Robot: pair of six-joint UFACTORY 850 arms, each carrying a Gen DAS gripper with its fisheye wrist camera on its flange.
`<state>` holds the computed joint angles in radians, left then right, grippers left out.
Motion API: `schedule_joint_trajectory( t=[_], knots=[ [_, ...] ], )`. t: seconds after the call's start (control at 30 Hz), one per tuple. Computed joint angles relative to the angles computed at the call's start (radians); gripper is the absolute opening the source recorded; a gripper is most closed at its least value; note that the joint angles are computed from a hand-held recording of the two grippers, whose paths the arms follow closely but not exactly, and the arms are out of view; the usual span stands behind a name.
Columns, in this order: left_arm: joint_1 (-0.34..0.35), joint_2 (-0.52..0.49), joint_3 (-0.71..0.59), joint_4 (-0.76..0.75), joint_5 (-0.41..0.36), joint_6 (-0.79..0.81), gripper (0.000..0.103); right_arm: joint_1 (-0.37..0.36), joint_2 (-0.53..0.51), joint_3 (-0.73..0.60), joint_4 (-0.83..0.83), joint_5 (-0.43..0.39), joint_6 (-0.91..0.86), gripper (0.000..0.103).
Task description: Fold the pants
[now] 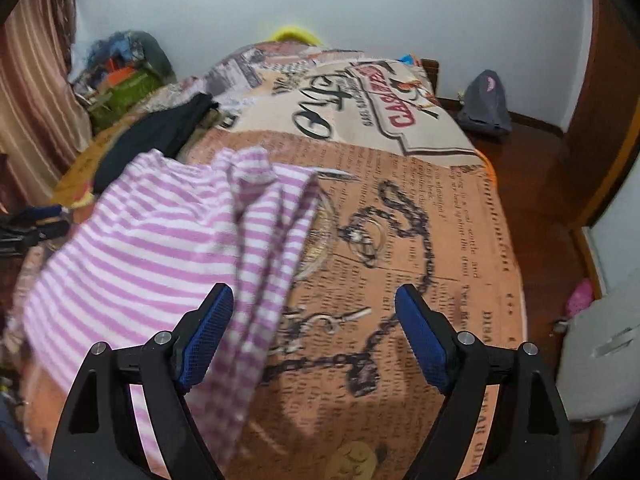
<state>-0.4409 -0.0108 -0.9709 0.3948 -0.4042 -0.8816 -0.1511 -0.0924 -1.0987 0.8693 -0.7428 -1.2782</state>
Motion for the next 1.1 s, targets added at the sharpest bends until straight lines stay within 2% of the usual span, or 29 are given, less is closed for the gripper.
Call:
schedule_joint_trajectory(
  t=[0.17, 0.27, 0.4, 0.57, 0.63, 0.77, 0.9, 1.0, 1.1],
  knots=[
    [0.012, -0.063, -0.045, -0.232, 0.001, 0.216, 0.091, 0.009, -0.014, -0.015, 0.041, -0.125, 0.003, 0.081],
    [0.021, -0.093, -0.056, -0.336, -0.008, 0.303, 0.091, 0.034, -0.03, -0.015, 0.02, -0.134, 0.025, 0.081],
    [0.041, -0.099, -0.042, -0.494, 0.028, 0.42, 0.092, 0.059, -0.068, -0.017, -0.038, -0.128, 0.074, 0.081],
    [0.07, -0.119, -0.039, -0.782, 0.045, 0.675, 0.092, 0.034, -0.137, -0.061, -0.006, -0.236, 0.099, 0.084],
    [0.07, -0.125, -0.042, -0.816, 0.056, 0.705, 0.093, 0.029, -0.165, -0.078, 0.006, -0.278, 0.113, 0.085],
    [0.071, -0.144, -0.057, -0.851, 0.059, 0.735, 0.093, 0.035, -0.182, -0.092, 0.017, -0.302, 0.104, 0.09],
    [0.069, -0.142, -0.063, -0.943, 0.045, 0.834, 0.092, 0.053, -0.188, -0.105, 0.004, -0.309, 0.113, 0.088],
    [0.039, -0.127, -0.056, -0.872, 0.034, 0.795, 0.093, 0.062, -0.168, -0.094, -0.011, -0.322, 0.091, 0.085],
    [0.024, -0.111, -0.04, -0.896, 0.032, 0.829, 0.093, 0.058, -0.142, -0.073, -0.018, -0.335, 0.056, 0.085]
  ],
)
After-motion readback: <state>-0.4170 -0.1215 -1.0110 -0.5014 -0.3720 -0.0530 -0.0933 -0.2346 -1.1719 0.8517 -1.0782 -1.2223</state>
